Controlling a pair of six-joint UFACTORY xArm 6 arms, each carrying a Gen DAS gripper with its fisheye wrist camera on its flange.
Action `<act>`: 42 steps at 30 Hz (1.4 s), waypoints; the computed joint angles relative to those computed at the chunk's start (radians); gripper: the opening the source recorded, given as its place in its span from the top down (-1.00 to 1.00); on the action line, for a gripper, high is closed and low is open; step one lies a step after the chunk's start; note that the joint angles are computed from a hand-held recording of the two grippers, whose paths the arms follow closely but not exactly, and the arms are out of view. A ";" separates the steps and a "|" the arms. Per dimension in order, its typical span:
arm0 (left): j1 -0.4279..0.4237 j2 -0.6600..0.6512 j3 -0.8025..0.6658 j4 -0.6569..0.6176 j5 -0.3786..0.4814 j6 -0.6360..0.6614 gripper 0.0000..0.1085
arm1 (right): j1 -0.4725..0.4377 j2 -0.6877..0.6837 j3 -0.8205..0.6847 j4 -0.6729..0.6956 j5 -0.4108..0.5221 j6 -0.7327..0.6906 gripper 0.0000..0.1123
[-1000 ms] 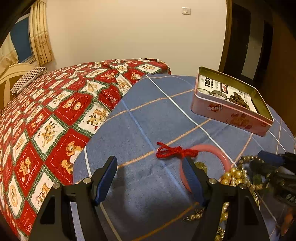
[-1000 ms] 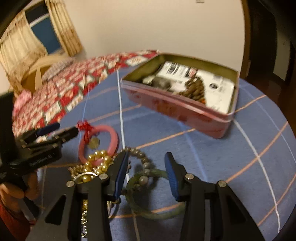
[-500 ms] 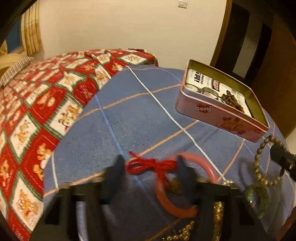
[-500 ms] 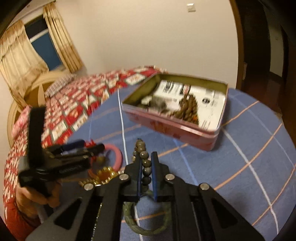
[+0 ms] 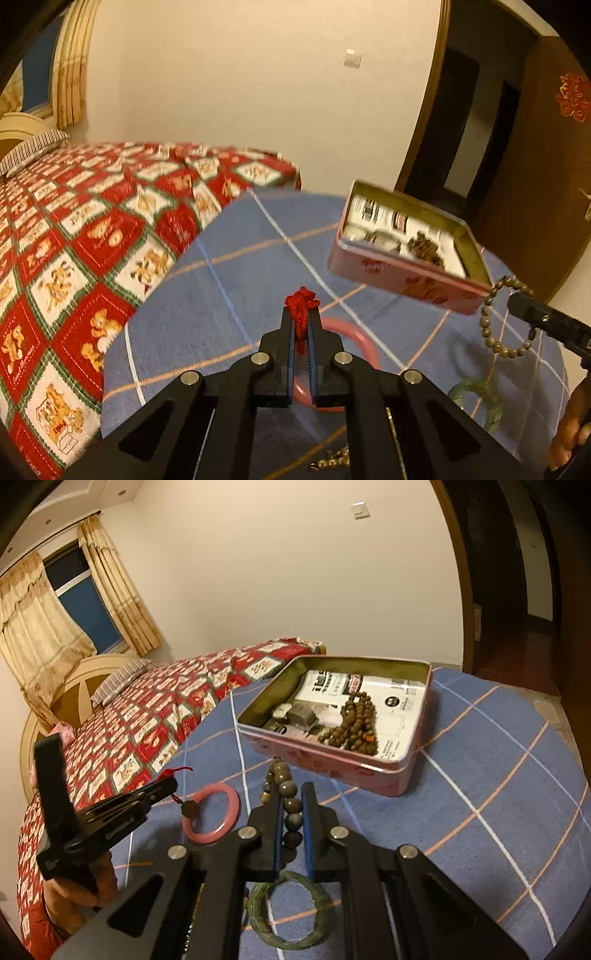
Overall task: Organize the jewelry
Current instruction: 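Grasp the dark grey bead strand with the right tool while the left tool grasps the red tassel, then carry the grey beads into the tin and open the right tool while the left tool releases the tassel there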
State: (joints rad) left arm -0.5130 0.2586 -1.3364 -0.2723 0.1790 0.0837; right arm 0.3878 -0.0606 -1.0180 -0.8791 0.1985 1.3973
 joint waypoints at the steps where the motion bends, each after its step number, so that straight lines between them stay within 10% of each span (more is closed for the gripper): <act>1: -0.002 -0.006 0.007 -0.008 -0.014 0.003 0.91 | -0.001 -0.002 0.000 -0.009 0.003 0.010 0.78; 12: -0.084 -0.027 -0.052 -0.405 -0.047 0.394 0.91 | -0.033 -0.035 0.004 -0.117 -0.011 0.133 0.78; 42: -0.097 0.474 -0.770 -0.045 0.180 0.048 0.91 | -0.145 0.192 -0.234 0.001 -0.020 0.028 0.78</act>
